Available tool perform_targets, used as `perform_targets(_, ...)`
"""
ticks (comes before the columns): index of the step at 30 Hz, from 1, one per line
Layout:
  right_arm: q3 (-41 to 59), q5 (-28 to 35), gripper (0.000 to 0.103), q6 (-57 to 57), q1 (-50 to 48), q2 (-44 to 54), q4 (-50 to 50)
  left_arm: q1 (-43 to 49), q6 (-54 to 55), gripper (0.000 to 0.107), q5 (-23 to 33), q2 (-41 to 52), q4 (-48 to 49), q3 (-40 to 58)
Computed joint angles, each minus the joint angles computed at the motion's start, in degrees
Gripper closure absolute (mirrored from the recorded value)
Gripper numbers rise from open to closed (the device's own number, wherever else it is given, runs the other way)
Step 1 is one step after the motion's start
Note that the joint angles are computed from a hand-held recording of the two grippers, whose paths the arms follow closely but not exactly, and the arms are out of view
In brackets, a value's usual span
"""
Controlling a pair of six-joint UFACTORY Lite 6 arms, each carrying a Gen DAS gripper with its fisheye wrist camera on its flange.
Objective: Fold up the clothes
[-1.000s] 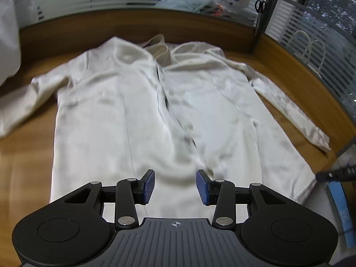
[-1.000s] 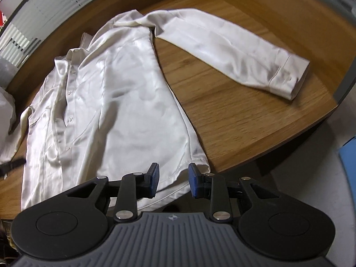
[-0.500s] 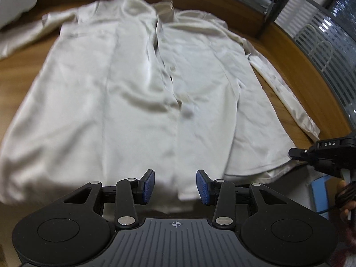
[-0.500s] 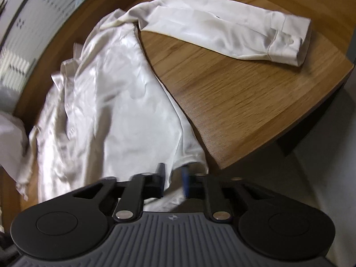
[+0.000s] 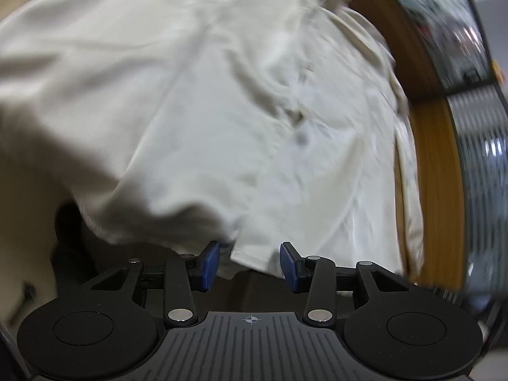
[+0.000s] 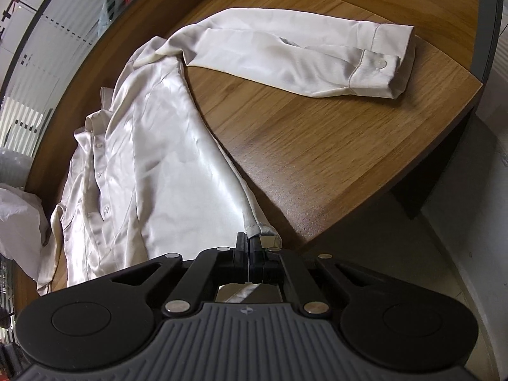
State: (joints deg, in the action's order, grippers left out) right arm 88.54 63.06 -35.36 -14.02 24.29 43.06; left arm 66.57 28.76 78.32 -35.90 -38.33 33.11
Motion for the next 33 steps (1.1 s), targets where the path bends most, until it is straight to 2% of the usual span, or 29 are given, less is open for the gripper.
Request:
perform_targets(7, -0.5, -0.2, 0.102, -1.2, -0.4, -0.8, 0.9, 0.4, -2.3, 0.066, -0.6, 1.5, 0.1, -1.3)
perform_targets(13, -0.1, 0.0, 0.102, -1.8, -1.3, -1.0, 1.1, 4.3, -0.5, 0.092, 1.3, 1.6, -1.3, -2.4)
perform_targets(16, 0.2, 0.2, 0.102, -2.3, -1.7, -1.1, 1.2, 6.3, 2.4, 0.097, 2.7, -0.3, -2.1, -2.1)
perform_targets(19, 0.6, 0.6, 0.102, -3.0, -2.4, -1.3, 1.6, 6.0, 2.7, 0.097, 2.7, -1.8, -1.4, -0.8)
perform_targets(26, 1.2, 4.3, 0.102, -4.7, -5.2, -3.2, 2.4, 4.6, 5.8, 0.097, 8.1, -4.2, -0.4, 5.2)
perform_targets(33, 0.6, 7.5, 0.102, -6.6, -8.5, -4.8, -0.3, -1.3, 8.9, 0.096, 7.6, -6.4, 3.6, 4.7)
